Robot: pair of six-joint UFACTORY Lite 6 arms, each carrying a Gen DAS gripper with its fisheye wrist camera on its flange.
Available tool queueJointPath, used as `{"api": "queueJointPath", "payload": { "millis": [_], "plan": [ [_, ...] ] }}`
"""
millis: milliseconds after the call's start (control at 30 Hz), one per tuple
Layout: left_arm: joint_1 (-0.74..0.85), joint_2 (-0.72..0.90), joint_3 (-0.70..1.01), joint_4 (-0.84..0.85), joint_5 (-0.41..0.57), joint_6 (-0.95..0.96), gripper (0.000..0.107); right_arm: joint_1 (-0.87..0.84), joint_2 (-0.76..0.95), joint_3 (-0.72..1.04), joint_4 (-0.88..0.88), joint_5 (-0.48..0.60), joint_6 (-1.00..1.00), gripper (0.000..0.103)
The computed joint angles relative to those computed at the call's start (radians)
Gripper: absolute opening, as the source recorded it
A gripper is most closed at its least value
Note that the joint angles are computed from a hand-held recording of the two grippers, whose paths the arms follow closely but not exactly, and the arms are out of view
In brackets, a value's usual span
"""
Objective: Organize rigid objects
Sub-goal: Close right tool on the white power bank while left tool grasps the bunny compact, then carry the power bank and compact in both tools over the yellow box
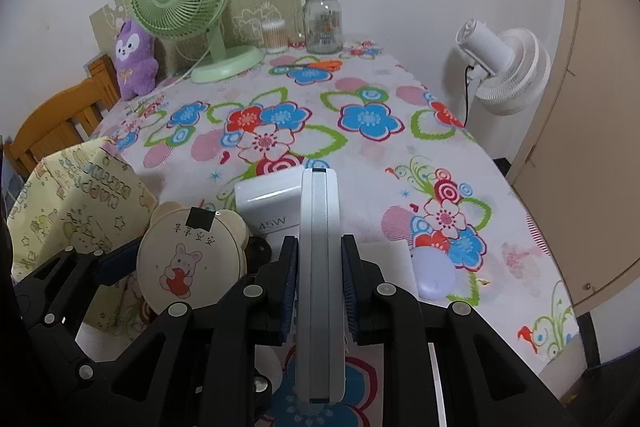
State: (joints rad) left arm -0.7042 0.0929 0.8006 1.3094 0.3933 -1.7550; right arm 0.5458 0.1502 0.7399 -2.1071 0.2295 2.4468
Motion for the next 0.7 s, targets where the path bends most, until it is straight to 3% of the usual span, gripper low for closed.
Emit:
{"api": "queueJointPath", "payload": {
  "millis": [700],
  "plan": [
    [-0.135,-0.209,-0.054,-0.124,0.182,0.095,0.076,0.116,-0.268,-0.097,0.596,0.122,-0.546,0.023]
  ]
}}
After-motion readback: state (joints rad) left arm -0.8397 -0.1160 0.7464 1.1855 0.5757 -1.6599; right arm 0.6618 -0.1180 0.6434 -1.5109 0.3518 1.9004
